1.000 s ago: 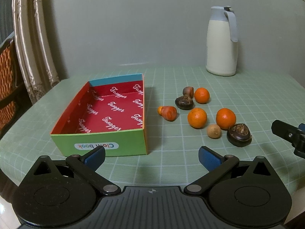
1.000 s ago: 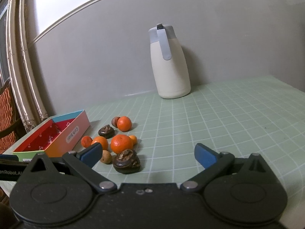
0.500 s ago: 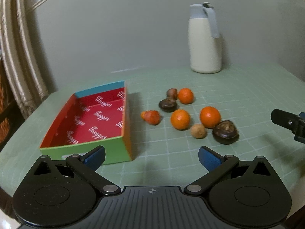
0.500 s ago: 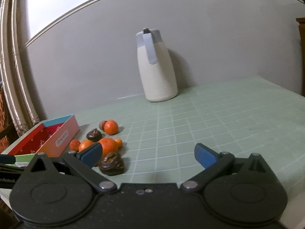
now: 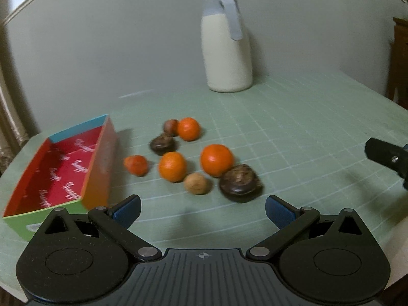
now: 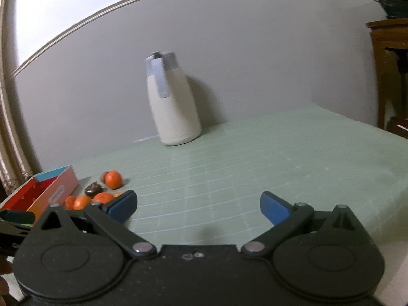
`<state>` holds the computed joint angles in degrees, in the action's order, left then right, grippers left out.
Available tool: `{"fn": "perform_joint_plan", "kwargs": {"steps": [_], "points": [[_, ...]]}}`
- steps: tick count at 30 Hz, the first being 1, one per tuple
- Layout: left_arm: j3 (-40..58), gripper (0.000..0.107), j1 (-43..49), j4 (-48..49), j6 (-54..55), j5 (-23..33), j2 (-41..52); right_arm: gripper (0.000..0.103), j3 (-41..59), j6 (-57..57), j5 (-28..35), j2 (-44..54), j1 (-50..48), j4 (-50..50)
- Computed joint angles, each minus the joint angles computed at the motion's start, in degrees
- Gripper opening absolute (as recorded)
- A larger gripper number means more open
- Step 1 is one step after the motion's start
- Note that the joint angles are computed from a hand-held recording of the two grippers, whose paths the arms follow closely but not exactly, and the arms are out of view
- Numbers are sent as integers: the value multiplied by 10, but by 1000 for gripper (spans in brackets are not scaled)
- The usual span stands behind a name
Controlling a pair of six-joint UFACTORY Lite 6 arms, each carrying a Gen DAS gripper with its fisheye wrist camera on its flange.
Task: Organize fruits
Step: 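Reach the left tool to the dark water chestnut and close on it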
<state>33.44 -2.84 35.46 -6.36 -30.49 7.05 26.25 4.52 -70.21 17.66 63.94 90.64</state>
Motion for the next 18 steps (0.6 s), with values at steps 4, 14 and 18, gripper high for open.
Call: {"fn": "perform_joint_plan", "kwargs": {"steps": [4,14,18], "points": [[3,103,-43,-76,51,-3,18,103,-22,15,-6,-11,17,32],[12,103,-101,-224,135,-38,69,103,-68,52,-11,-32,56,84],[11,103,-109,-254,137,-61,85,103,-71,60,-9,-32,51,77]]}}
